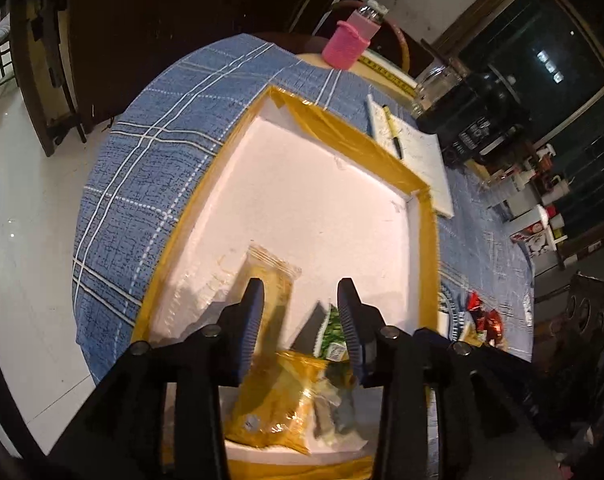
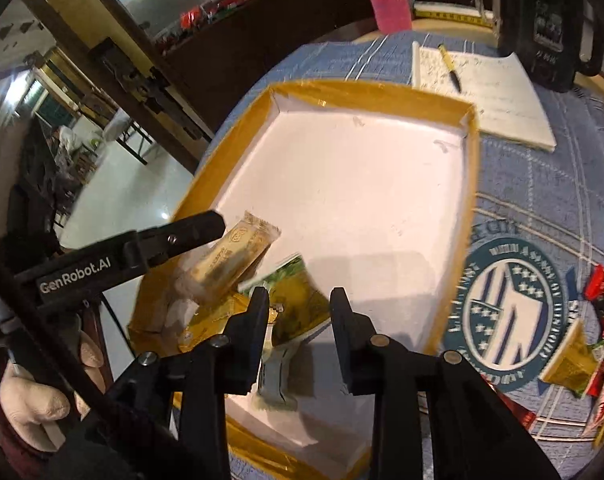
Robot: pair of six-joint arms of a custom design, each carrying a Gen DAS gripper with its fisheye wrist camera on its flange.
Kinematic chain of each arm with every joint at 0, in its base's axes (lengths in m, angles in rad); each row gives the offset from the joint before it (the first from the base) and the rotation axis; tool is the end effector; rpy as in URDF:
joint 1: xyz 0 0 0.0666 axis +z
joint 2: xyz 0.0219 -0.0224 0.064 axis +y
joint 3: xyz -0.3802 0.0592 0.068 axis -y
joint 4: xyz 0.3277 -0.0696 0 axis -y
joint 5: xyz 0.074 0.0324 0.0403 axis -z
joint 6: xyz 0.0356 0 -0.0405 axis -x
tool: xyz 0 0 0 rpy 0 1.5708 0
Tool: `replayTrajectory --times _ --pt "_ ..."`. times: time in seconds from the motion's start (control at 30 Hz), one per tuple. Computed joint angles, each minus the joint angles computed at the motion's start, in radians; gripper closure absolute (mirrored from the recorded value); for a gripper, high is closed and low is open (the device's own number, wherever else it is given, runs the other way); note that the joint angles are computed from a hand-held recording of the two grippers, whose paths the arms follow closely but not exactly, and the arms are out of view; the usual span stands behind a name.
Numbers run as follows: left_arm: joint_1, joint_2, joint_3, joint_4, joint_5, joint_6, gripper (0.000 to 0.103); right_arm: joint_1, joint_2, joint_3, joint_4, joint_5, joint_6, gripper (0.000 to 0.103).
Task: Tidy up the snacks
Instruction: 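Lower both held snacks into the white tray and open both tools, then grasp the red candy with the left tool while the right tool grasps the red-gold chocolate bar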
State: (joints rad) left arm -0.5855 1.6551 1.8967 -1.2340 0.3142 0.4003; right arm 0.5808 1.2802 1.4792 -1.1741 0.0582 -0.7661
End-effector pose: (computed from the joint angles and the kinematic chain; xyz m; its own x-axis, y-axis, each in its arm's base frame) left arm 0.4093 -0.2851 0.4917 -0.9024 0.1536 -0.4026 0.3417 0.8243 -0.4514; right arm 0.3029 0.1958 0.4883 -0.8596 0.2638 -0.4377 0.1047 0.9292 0.3543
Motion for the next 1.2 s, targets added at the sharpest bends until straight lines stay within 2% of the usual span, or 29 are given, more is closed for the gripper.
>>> replayTrajectory --times 0.1,0.17,0.27,0.33,0.43,0.5,0.73,0.93,1.0,1.2 --pt "-0.010 -0.048 -0.038 0.031 0.020 0.006 0.061 -0.032 -0.093 -0.047 -0.007 0.016 -0.027 0.071" --pt "-0.022 -0.089 -0.075 0.053 0.040 0.007 0.058 -0.061 -0.156 -0.085 -0.030 0.032 -0.055 0.066" --pt "-0.046 -0.135 -0.118 0.068 0.061 0.006 0.056 -0.122 -0.266 -0.168 -0.081 0.038 -0.098 0.066" --pt "-0.066 -0.167 -0.149 0.073 0.059 0.008 0.056 -0.149 -0.314 -0.210 -0.111 0.039 -0.116 0.066" --pt "-0.106 -0.216 -0.197 0.079 0.047 0.031 0.055 -0.196 -0.380 -0.282 -0.126 -0.004 -0.129 0.066" --pt "-0.138 -0.242 -0.222 0.077 0.030 0.038 0.051 -0.196 -0.414 -0.321 -0.133 -0.011 -0.141 0.066" --pt "-0.275 -0.264 -0.267 0.040 -0.056 0.073 0.049 -0.148 -0.449 -0.369 -0.153 -0.023 -0.109 0.066" --pt "-0.374 -0.278 -0.290 0.002 -0.203 0.098 0.049 -0.112 -0.446 -0.383 -0.168 -0.032 -0.063 0.065" --pt "-0.386 -0.287 -0.310 0.003 -0.217 0.109 0.049 -0.101 -0.447 -0.387 -0.164 -0.032 -0.057 0.065" --pt "-0.418 -0.306 -0.373 0.041 -0.192 0.113 0.049 -0.056 -0.410 -0.372 -0.162 0.003 -0.010 0.065"
